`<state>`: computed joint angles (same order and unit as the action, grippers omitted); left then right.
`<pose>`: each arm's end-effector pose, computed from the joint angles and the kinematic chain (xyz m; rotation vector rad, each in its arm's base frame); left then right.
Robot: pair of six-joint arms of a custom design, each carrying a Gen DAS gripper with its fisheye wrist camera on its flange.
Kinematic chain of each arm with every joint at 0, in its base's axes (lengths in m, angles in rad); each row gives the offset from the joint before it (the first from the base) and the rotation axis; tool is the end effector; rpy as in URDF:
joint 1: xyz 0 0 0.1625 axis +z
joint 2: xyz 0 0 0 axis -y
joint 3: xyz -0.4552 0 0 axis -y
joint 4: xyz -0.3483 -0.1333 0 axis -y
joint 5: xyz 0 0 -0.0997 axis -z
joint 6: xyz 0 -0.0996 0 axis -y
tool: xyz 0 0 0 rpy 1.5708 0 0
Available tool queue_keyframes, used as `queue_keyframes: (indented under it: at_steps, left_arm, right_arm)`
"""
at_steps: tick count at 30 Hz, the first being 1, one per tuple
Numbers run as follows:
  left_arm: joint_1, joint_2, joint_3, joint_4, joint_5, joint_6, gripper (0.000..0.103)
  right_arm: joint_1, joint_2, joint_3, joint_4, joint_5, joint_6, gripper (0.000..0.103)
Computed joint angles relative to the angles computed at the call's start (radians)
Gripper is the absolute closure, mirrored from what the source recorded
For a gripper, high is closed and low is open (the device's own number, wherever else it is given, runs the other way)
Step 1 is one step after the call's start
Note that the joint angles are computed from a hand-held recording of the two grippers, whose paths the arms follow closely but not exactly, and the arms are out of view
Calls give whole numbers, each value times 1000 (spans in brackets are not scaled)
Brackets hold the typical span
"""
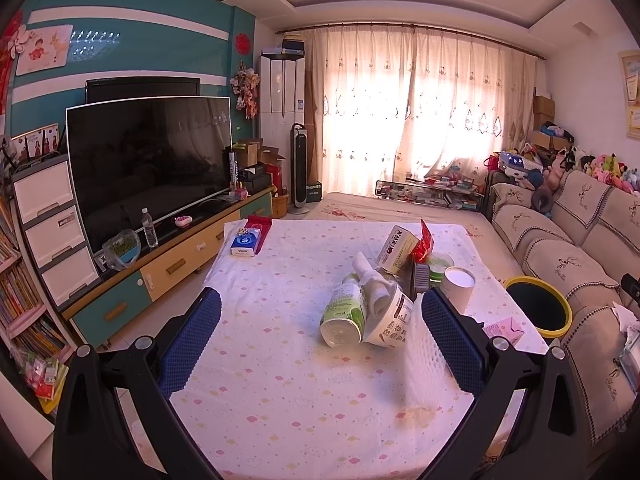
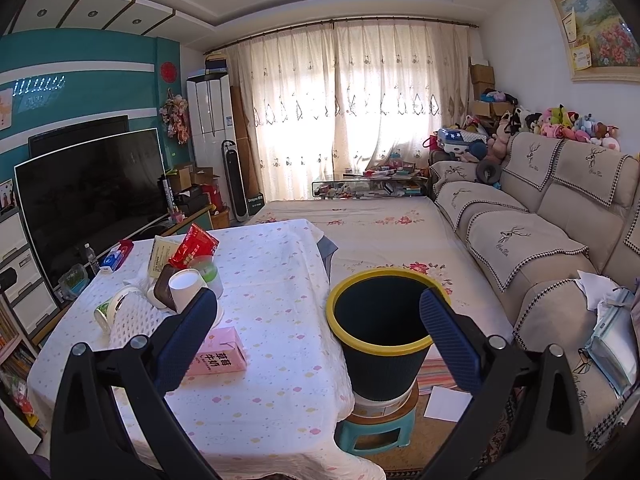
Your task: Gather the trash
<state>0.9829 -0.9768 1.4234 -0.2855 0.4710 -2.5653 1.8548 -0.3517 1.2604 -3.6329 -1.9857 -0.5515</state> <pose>-0.1466 -0.6204 0.2836 0.1881 1.8477 -1.4066 0.3038 -0.7084 0.0988 0.6291 -2.1741 1.3826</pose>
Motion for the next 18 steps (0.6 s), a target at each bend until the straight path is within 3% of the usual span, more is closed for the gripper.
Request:
queue_keyframes:
  at_steps: [18]
  left_arm:
    - [4, 11, -5, -9, -1, 6, 4]
  right_arm:
    - [0, -2, 1, 2, 1, 0, 6]
